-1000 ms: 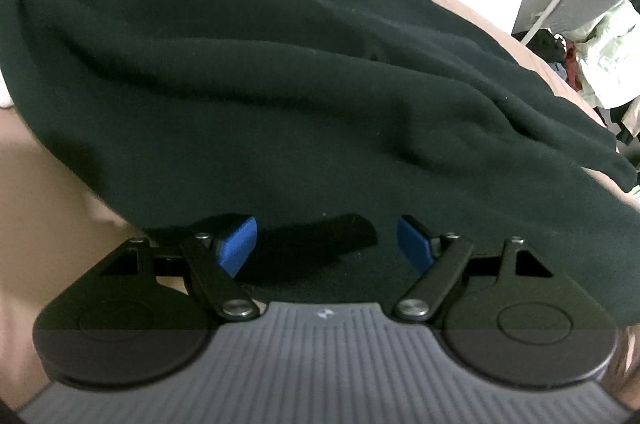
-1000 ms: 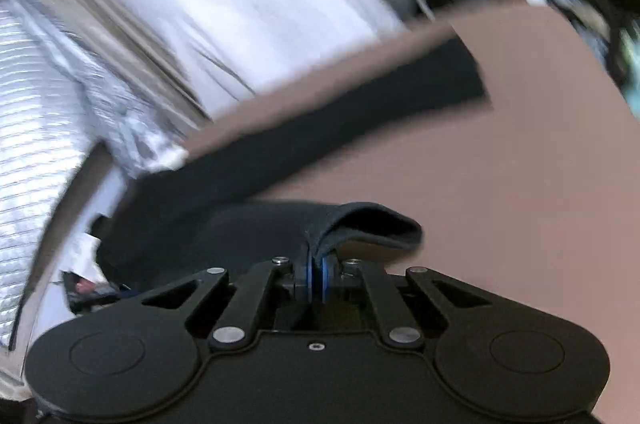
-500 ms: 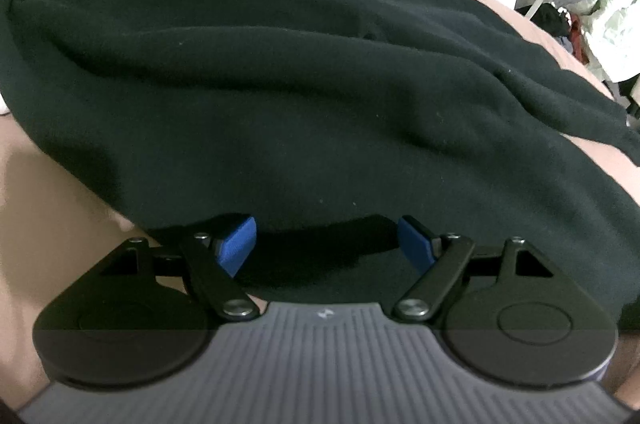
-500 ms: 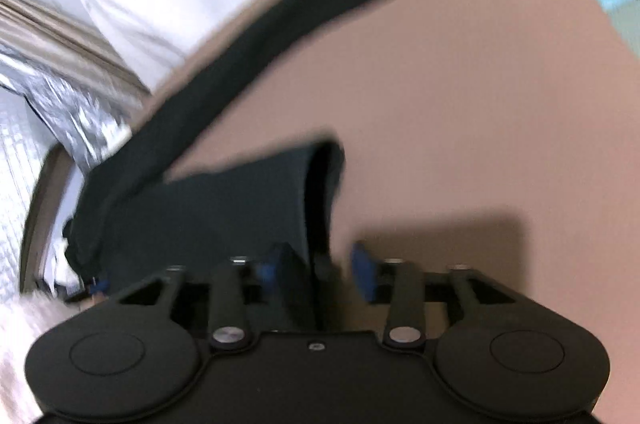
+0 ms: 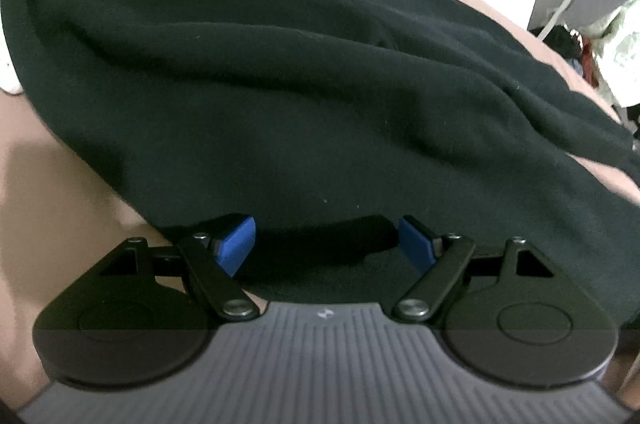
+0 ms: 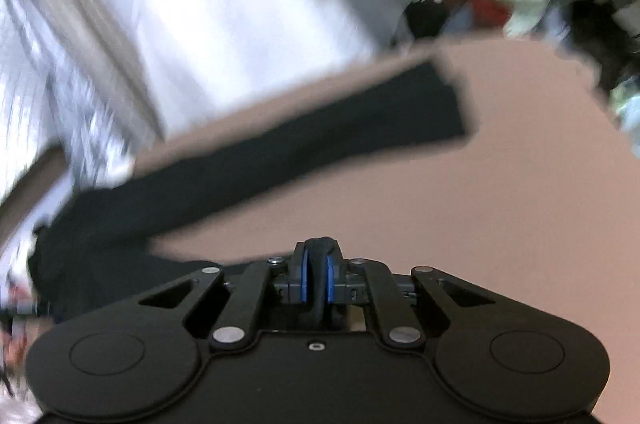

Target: Fold clothes

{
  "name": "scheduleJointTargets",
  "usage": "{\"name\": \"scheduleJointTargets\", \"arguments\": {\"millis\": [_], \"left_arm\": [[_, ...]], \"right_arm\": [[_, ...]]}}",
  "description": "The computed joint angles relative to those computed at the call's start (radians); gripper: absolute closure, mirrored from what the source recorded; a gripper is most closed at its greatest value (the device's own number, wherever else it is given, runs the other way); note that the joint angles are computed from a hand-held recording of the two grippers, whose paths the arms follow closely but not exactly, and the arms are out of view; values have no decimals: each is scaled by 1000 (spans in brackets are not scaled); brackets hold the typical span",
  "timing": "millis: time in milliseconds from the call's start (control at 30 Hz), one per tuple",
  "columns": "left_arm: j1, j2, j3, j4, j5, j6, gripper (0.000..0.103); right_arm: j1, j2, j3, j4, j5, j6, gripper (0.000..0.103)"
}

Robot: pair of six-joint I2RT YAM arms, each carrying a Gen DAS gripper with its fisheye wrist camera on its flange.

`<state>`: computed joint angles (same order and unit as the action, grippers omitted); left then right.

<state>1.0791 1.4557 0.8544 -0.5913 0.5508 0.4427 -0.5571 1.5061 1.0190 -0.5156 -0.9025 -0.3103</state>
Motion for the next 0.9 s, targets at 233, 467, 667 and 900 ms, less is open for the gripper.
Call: {"name": "scheduleJointTargets", "arguments": {"millis": [233, 467, 667, 900], "left_arm": [[-51, 19, -9, 35, -30, -9, 18], [-53, -14, -31, 36, -12, 27, 18], [-133, -150, -28, 227, 71, -282, 20], [-640, 96, 269, 190, -202, -453, 18]], "right_arm": [[98, 49, 29, -56, 313, -80, 90], [215, 102, 207, -20, 466, 243, 56], [333, 242, 469, -129, 405, 551, 40], [493, 536, 860, -319, 269, 950, 40]]}}
